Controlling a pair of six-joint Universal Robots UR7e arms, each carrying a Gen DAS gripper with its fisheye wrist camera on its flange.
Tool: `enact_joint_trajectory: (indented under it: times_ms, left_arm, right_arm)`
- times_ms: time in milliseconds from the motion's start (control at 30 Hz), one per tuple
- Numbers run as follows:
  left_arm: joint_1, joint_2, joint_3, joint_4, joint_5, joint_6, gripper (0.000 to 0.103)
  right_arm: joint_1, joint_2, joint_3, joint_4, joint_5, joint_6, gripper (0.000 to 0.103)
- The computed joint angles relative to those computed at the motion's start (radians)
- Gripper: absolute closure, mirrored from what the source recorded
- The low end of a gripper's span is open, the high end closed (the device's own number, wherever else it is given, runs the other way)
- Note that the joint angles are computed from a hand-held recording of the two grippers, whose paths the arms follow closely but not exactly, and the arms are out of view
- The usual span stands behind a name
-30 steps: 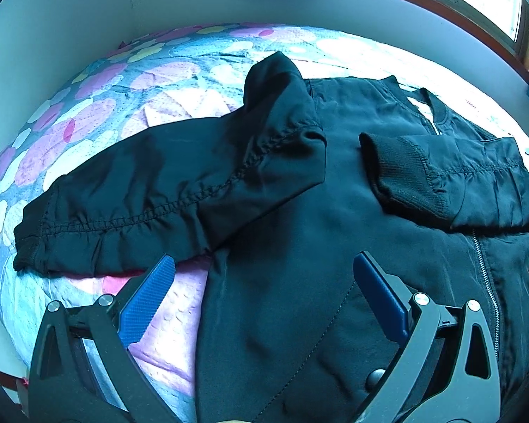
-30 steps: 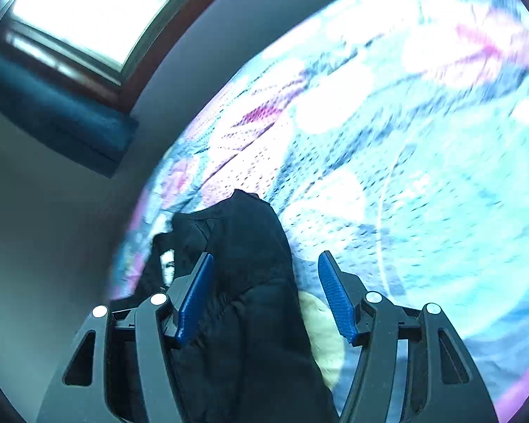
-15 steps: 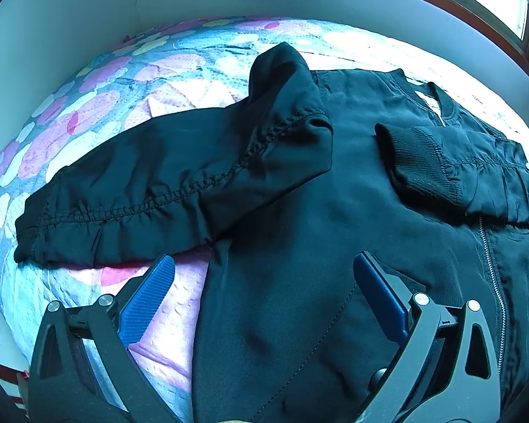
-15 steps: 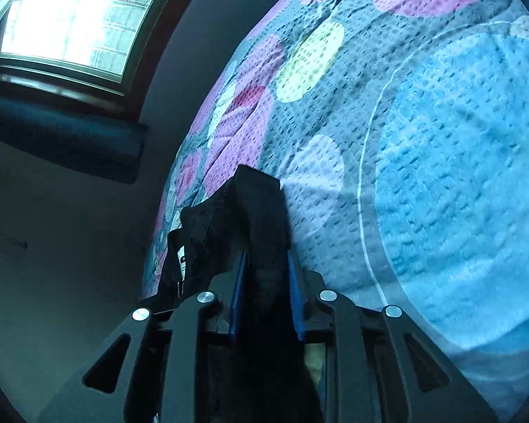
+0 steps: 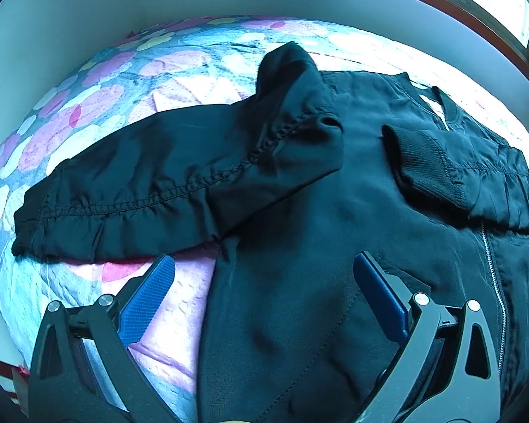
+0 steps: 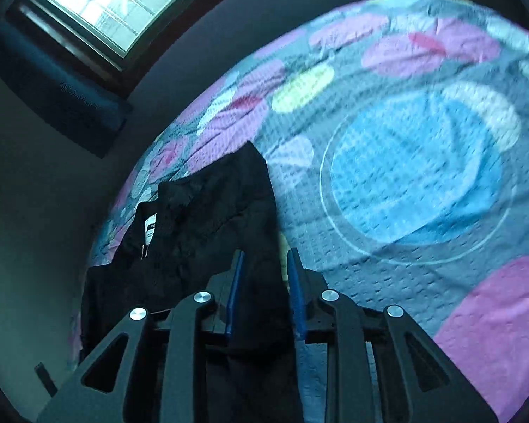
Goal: Fold small clothes
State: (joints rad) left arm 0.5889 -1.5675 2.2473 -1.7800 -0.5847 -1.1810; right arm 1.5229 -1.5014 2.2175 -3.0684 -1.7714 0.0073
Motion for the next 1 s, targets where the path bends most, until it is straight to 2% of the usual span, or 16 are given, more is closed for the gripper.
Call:
enact_joint_trajectory:
  times_ms: [33,100,167,267,333,400,467,533,667,733,800,867,933,1000]
  left_arm:
    - [0.003,-0.003,-0.004,0.018,-0.003,-0.018,0.002]
    - [0.013,-0.004,-0.009,0.028,-0.012,-0.041,0.002]
    - [0.023,-0.011,-0.007,0.015,-0.027,-0.043,0.002]
    - [0.03,-0.026,0.001,-0.014,-0.041,-0.033,0.002]
    - [0.024,-0.041,0.006,-0.025,-0.044,-0.022,0.002]
    - [0.012,-0.067,0.013,-0.025,-0.042,-0.005,0.002]
    - [-0.002,-0.11,0.026,-0.013,-0.036,0.002,0.002]
    - [-0.013,-0.178,0.043,0.001,-0.033,0.005,0.002]
    - [-0.023,-0.331,0.05,0.152,-0.006,-0.089,0.002]
    - [-0.018,-0.426,0.057,0.206,-0.009,-0.124,0.002]
    - [-0.002,-0.518,0.08,0.165,-0.041,-0.108,0.002]
    - [0.023,-0.627,0.126,0.022,-0.073,-0.032,0.002]
    - [0.048,-0.692,0.158,-0.112,-0.074,0.055,0.002]
    - [0.081,-0.714,0.169,-0.208,-0.067,0.122,0.002]
  right_arm:
    - [0.029,-0.001,0.002,-0.019,-0.009,0.001,0.075]
    - [0.057,-0.003,-0.004,-0.003,0.066,-0.019,0.062]
    - [0.108,0.035,-0.028,0.036,0.099,-0.031,0.048]
    - [0.135,0.12,-0.072,0.108,0.205,-0.029,0.047]
    - [0.145,0.181,-0.094,0.153,0.241,-0.017,0.047]
    - [0.15,0.246,-0.107,0.17,0.242,-0.025,0.047]
    - [0.141,0.301,-0.111,0.182,0.205,-0.003,0.047]
    - [0.128,0.298,-0.08,0.12,0.233,-0.025,0.047]
    - [0.098,0.279,-0.077,0.148,0.297,-0.016,0.044]
    - [0.097,0.276,-0.067,0.138,0.299,-0.019,0.043]
    - [0.108,0.273,-0.065,0.132,0.289,-0.027,0.04]
    - [0.113,0.268,-0.059,0.131,0.279,-0.039,0.039]
    - [0.12,0.275,-0.059,0.118,0.274,-0.041,0.038]
    - [0.12,0.281,-0.065,0.118,0.277,-0.043,0.038]
